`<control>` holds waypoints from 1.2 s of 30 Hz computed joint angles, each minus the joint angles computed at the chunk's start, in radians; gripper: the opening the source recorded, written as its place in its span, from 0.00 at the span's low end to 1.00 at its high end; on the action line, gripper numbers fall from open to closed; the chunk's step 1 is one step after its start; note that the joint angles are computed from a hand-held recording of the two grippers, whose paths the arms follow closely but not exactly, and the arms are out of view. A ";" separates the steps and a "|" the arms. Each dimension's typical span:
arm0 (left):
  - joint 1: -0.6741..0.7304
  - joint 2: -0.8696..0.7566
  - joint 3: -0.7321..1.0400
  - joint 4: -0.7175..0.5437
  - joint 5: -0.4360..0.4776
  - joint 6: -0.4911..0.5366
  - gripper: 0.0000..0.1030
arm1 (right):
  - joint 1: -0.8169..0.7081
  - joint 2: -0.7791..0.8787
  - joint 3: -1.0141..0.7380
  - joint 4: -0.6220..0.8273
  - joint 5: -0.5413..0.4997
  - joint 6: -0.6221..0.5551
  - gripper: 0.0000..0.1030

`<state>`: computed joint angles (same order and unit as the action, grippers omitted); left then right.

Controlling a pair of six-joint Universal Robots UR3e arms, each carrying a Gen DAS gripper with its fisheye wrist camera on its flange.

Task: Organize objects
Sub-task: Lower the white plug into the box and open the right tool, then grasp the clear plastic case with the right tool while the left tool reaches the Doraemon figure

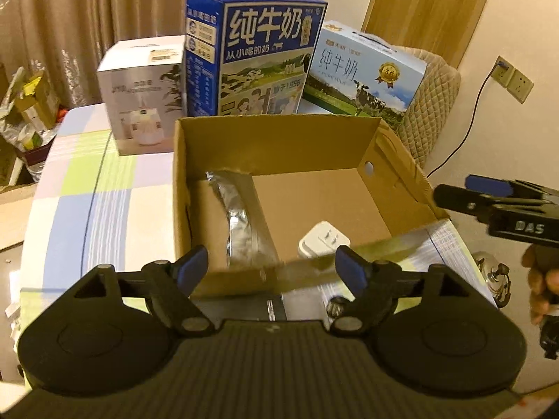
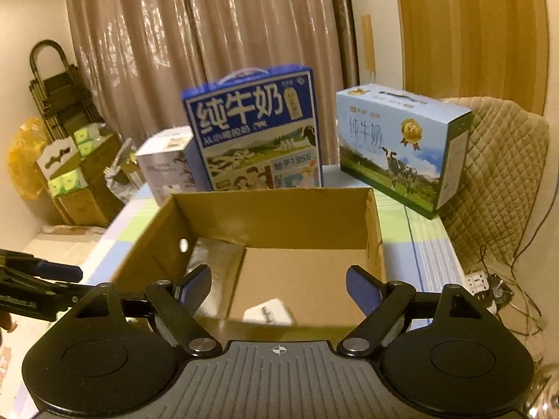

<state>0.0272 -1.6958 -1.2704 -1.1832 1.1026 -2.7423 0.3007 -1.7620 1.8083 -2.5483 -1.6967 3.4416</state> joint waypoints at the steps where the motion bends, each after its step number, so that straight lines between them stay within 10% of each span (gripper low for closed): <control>1: 0.013 0.046 -0.045 0.004 -0.002 0.004 0.77 | 0.028 -0.028 0.010 0.012 -0.024 0.019 0.79; 20: 0.441 0.816 -0.442 -0.495 -0.175 0.358 0.99 | 0.544 -0.316 0.159 0.311 -0.407 0.457 0.79; 32: 0.806 0.996 -0.479 -0.906 -0.277 0.768 0.99 | 0.731 -0.279 0.143 0.432 -0.538 0.664 0.79; 36: 0.821 1.015 -0.557 -0.835 -0.263 0.747 0.99 | 0.729 -0.255 0.187 0.368 -0.538 0.660 0.79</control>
<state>0.8484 -0.6808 -1.8270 -2.0184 0.8397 -1.9951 1.0295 -2.0174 1.9950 -2.1807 -2.2350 4.1015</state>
